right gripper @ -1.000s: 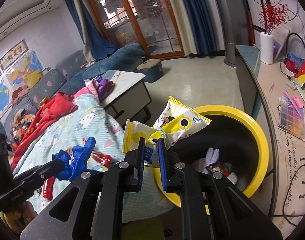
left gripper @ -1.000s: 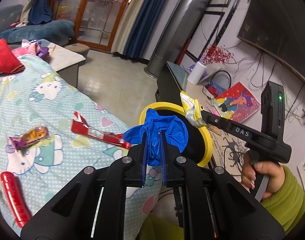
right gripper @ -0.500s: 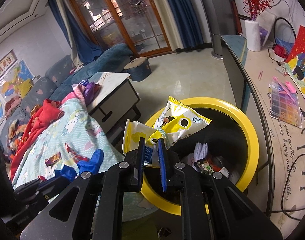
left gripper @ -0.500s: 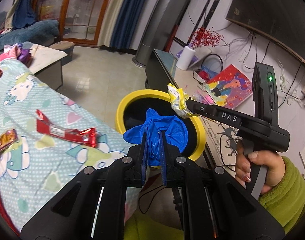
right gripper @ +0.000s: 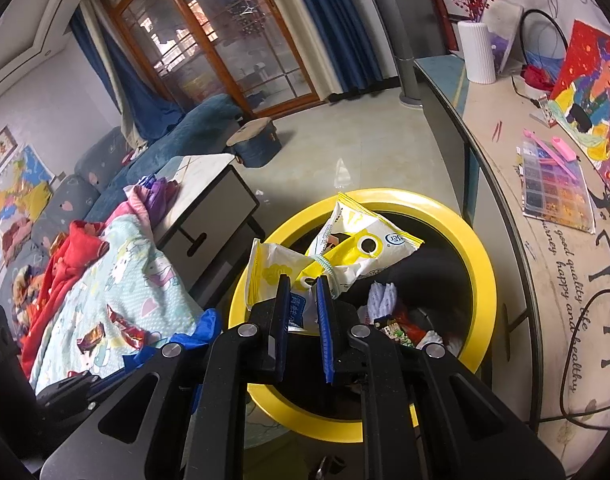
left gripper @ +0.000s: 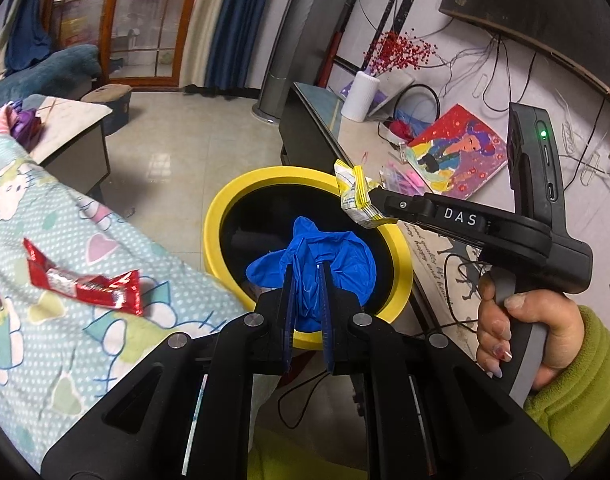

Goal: Collect trash
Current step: 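Open both grippers to drop the bags into the bin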

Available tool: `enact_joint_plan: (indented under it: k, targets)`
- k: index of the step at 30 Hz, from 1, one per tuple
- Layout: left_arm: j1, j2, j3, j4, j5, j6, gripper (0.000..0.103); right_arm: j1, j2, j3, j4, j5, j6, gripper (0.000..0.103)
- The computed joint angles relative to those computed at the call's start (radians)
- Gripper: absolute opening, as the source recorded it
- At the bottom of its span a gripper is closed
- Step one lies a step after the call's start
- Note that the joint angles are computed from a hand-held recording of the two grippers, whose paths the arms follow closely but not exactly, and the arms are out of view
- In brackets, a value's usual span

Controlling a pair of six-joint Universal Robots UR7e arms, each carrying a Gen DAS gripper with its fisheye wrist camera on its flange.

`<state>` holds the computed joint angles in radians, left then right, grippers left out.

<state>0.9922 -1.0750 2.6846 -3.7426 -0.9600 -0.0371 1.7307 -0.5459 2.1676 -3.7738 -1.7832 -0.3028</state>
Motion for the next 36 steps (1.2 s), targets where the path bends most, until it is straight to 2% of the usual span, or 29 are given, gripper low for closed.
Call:
enact_joint_plan:
  k: [16, 24, 25, 26, 29, 30, 31, 34, 36]
  targets:
    - [0.058, 0.080, -0.076, 0.052, -0.038, 0.044, 0.007, -0.038, 0.005, -0.021, 0.062, -0.008, 0.027, 0.013]
    - [0.082, 0.099, -0.120, 0.081, -0.047, 0.069, 0.007, -0.050, 0.004, -0.023, 0.053, -0.005, 0.046, 0.015]
    - [0.083, 0.103, -0.125, 0.079, -0.042, 0.069, 0.012, -0.051, 0.003, -0.022, 0.049, -0.005, 0.048, 0.015]
    - [0.085, 0.104, -0.129, 0.080, -0.040, 0.067, 0.022, -0.053, 0.002, -0.022, 0.046, -0.007, 0.052, 0.020]
    - [0.080, 0.104, -0.123, 0.062, -0.036, 0.064, 0.041, -0.055, 0.001, -0.019, 0.034, -0.010, 0.065, 0.036]
    - [0.076, 0.107, -0.119, 0.050, -0.031, 0.069, 0.044, -0.054, 0.002, -0.019, 0.031, -0.014, 0.065, 0.037]
    - [0.071, 0.108, -0.115, 0.041, -0.023, 0.071, 0.051, -0.053, 0.002, -0.020, 0.028, -0.017, 0.064, 0.038]
    - [0.068, 0.101, -0.109, 0.030, -0.020, 0.058, 0.067, -0.050, 0.001, -0.019, 0.018, -0.021, 0.066, 0.050]
    - [0.064, 0.095, -0.101, 0.016, -0.011, 0.048, 0.078, -0.044, 0.004, -0.019, -0.001, -0.032, 0.059, 0.053]
